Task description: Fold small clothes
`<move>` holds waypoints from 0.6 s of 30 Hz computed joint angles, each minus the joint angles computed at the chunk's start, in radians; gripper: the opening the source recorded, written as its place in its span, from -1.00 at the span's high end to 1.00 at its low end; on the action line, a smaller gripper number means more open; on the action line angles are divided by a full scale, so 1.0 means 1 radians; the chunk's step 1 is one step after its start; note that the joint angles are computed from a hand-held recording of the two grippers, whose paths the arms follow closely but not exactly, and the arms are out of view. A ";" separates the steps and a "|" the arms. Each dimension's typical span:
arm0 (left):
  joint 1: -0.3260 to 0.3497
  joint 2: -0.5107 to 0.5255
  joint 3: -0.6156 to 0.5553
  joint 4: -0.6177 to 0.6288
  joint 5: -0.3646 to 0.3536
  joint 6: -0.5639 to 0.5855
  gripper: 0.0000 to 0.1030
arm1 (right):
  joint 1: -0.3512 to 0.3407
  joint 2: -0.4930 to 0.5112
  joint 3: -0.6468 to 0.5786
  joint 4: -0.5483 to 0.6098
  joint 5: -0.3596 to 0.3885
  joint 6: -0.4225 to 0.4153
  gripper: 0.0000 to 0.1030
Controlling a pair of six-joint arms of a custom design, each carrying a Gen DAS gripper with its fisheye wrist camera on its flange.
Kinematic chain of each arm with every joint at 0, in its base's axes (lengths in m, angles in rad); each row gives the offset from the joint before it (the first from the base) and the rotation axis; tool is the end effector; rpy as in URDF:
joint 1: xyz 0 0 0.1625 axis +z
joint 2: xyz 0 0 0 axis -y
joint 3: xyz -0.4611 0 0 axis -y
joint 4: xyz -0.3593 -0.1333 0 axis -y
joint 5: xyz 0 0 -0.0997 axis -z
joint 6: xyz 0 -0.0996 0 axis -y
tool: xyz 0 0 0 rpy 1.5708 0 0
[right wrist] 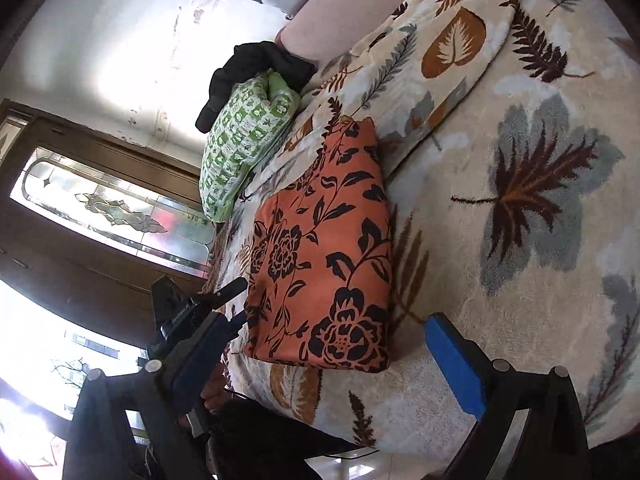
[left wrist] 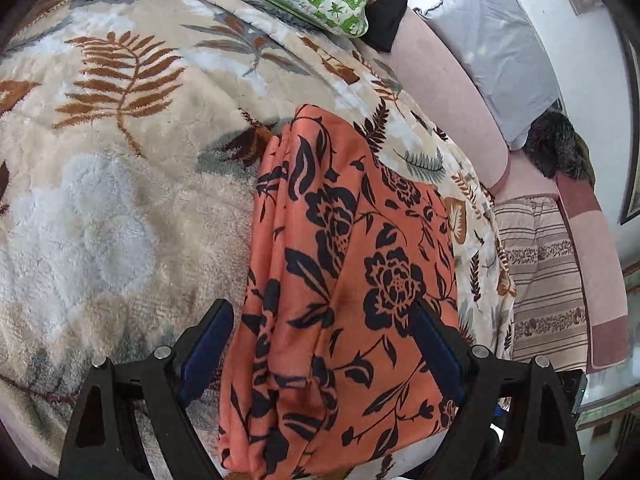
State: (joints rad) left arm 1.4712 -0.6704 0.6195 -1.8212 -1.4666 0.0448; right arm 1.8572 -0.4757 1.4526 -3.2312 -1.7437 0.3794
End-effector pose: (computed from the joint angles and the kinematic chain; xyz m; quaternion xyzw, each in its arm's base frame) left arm 0.0590 -0.8548 0.4023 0.0634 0.9853 -0.1512 0.0474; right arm 0.3234 -0.6869 0.0628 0.0725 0.9363 -0.3421 0.0322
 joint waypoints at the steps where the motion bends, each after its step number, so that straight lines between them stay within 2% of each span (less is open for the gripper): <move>1: 0.002 0.008 -0.014 0.003 -0.005 0.002 -0.73 | -0.005 0.003 -0.014 0.020 -0.002 0.003 -0.93; 3: 0.010 0.031 -0.059 0.040 -0.023 0.000 -0.73 | -0.010 0.013 -0.052 0.061 -0.004 0.002 -0.93; 6: 0.026 0.073 -0.140 0.123 -0.055 -0.008 -0.73 | -0.025 0.037 -0.132 0.139 0.033 -0.020 -0.93; 13: 0.042 0.132 -0.264 0.231 -0.135 0.010 -0.73 | -0.074 0.134 -0.388 0.380 0.076 -0.017 -0.93; 15: 0.041 0.134 -0.267 0.240 -0.135 0.024 -0.73 | -0.088 0.162 -0.450 0.432 0.112 -0.009 -0.93; 18: 0.044 0.154 -0.302 0.268 -0.139 0.041 -0.73 | -0.106 0.205 -0.531 0.505 0.206 -0.002 -0.93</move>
